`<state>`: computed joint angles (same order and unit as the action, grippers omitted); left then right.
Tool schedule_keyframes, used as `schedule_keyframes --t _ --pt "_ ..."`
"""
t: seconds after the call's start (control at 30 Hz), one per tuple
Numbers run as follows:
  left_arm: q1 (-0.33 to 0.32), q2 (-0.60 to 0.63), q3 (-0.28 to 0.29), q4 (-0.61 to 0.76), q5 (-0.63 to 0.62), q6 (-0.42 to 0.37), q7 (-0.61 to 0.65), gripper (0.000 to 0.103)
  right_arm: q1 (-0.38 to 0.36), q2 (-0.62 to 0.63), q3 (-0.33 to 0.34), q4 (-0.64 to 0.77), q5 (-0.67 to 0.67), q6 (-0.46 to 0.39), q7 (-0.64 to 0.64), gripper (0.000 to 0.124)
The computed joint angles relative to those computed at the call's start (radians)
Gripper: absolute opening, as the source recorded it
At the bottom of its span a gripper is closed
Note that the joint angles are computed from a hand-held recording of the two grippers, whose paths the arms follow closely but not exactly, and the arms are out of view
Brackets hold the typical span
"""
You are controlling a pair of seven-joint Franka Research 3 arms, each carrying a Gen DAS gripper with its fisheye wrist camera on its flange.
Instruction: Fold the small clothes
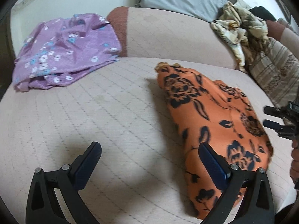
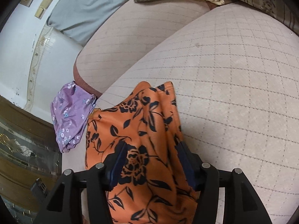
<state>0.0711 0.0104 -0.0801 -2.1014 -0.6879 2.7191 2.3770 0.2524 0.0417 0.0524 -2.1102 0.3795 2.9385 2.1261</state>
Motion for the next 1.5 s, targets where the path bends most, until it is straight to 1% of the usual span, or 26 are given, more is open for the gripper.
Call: schedule_keyframes --t 0.03,0.1,0.2,0.4,0.47,0.67,1.03,1.5 --pt "0.0 -0.001 0.0 -0.002 -0.005 0.009 0.007 0.103 -0.001 -0.004 -0.002 -0.008 -0.007 -0.001 0.002 0.06" --pt "-0.004 -0.002 -0.003 -0.013 0.01 0.056 0.01 0.103 -0.004 -0.012 -0.005 -0.023 -0.018 -0.003 0.012 0.06" --pt "-0.01 -0.002 -0.006 -0.026 0.033 0.099 0.016 0.103 -0.008 -0.016 -0.003 -0.033 0.019 0.003 -0.009 0.06" --pt "-0.012 -0.001 -0.008 -0.032 0.07 0.108 -0.01 0.103 -0.008 -0.018 0.0 -0.033 0.029 0.008 -0.035 0.06" --pt "-0.012 -0.003 -0.007 -0.031 0.065 0.105 -0.006 0.103 -0.007 -0.014 -0.001 -0.029 0.017 0.005 -0.029 0.061" --pt "-0.016 -0.009 -0.005 -0.033 0.055 0.103 0.007 0.103 -0.005 0.002 0.002 -0.012 0.044 0.0 -0.059 0.061" --pt "-0.019 -0.006 -0.004 -0.033 0.081 0.1 -0.02 0.103 -0.005 0.015 0.006 0.0 0.084 -0.01 -0.101 0.061" --pt "-0.021 -0.011 -0.003 -0.037 0.075 0.103 -0.014 0.103 -0.005 0.03 0.007 0.017 0.111 -0.02 -0.142 0.061"
